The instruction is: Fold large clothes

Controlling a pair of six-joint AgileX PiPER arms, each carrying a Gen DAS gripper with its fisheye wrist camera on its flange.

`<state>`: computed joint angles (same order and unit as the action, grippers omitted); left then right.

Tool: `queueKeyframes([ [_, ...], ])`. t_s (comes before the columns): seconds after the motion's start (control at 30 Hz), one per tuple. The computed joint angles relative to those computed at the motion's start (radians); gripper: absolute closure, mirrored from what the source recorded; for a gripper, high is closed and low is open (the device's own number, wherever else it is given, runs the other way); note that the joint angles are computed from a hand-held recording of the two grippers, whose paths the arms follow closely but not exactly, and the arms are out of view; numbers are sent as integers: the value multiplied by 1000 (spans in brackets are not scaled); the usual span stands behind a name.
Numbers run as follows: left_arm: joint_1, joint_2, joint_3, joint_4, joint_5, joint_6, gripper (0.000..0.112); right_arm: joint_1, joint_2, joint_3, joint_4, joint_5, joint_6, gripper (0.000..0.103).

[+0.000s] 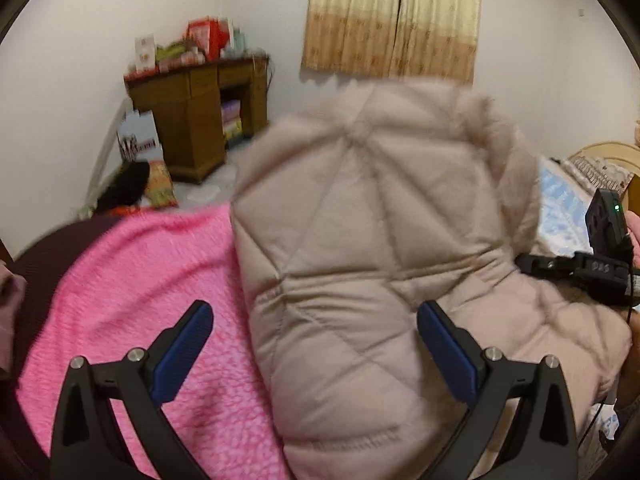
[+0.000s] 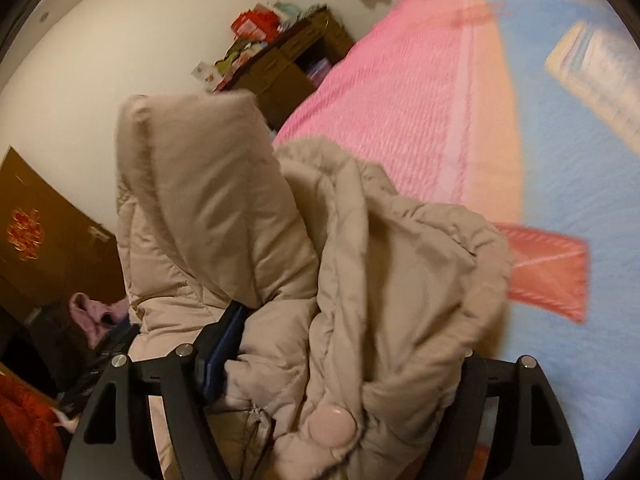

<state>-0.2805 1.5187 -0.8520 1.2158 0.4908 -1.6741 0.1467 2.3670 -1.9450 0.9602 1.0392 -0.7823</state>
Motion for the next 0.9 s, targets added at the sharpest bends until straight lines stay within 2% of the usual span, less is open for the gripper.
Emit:
queueKeyframes([
  [0.07,-82,-83,50,52,87,-76,9,13,-114,127,-44,-96,-48,27],
  [0.17,-195,-178,109,86,208,-127,9,43,-340,384,-94,-323,-110,27],
  [0.27,-344,-252,141,44,402,-116,9,49,-568,633,-35,-489,-198,27],
  [0.3,-393,-256,136,29,462,-121,9,55,-663,733,24,-558,-266,26],
  [0.33,-435,-277,146,25,503,-135,9,56,-750,821,122,-592,-364,19],
  [0.4,-470,-283,128,2,542,-129,9,67,-879,943,309,-608,-541,13],
  [0.43,-460,-273,97,-28,536,-78,9,93,-932,985,356,-622,-599,13],
  [0.47,-482,-252,72,-33,564,-63,9,110,-972,1011,383,-624,-647,13],
  [0.53,-480,-241,69,-3,570,-68,9,154,-1040,1050,414,-643,-687,13],
  [0.57,-474,-247,70,-6,553,-60,9,162,-1070,1068,458,-639,-726,13],
  [0.63,-480,-248,64,-16,554,-61,9,178,-1104,1084,483,-642,-738,13],
  [0.67,-508,-256,65,-23,583,-71,9,179,-1112,1084,479,-648,-733,13],
  [0.77,-502,-271,71,-31,567,-73,9,222,-1119,1091,513,-691,-762,13],
  [0.9,-507,-286,77,-35,570,-81,9,223,-1139,1107,520,-675,-768,13],
])
